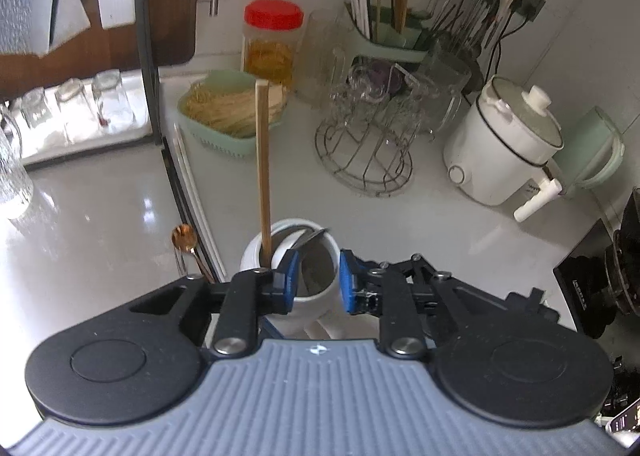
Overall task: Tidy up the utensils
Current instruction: 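Move the left tool down to the small gold spoon on the counter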
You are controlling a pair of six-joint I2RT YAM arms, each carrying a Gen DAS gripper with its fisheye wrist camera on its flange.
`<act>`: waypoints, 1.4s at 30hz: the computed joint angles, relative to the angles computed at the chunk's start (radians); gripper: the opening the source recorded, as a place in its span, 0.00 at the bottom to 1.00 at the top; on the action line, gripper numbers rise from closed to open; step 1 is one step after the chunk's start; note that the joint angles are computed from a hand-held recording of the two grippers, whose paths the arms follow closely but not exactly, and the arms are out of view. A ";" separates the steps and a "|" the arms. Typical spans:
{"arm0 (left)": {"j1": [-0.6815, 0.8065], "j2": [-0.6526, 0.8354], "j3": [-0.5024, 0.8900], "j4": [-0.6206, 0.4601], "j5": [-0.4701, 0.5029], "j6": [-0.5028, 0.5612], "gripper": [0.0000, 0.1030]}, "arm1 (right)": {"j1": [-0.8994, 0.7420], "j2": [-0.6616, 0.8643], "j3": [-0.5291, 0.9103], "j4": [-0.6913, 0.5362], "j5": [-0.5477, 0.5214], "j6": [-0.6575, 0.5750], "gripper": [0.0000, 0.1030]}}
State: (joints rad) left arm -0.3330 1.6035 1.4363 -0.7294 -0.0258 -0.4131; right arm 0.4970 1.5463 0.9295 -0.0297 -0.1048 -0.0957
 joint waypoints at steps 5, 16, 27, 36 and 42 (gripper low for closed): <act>-0.004 -0.032 -0.002 0.010 -0.027 0.007 0.25 | 0.003 0.006 0.005 0.000 0.002 0.003 0.84; 0.053 -0.152 -0.111 0.084 -0.087 0.006 0.25 | 0.004 0.002 -0.009 0.019 0.004 0.004 0.84; 0.188 -0.183 -0.278 0.168 -0.031 -0.017 0.25 | 0.001 0.011 0.008 0.005 0.000 -0.001 0.84; 0.304 -0.072 -0.353 0.258 0.072 0.025 0.35 | 0.009 0.014 0.026 -0.028 0.049 0.032 0.84; 0.374 0.060 -0.338 0.327 0.149 0.078 0.36 | 0.027 0.001 0.031 -0.066 0.110 0.073 0.84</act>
State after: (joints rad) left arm 0.0411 1.6634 1.0982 -0.4020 0.1231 -0.3354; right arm 0.5244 1.5469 0.9609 -0.0954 0.0050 -0.0231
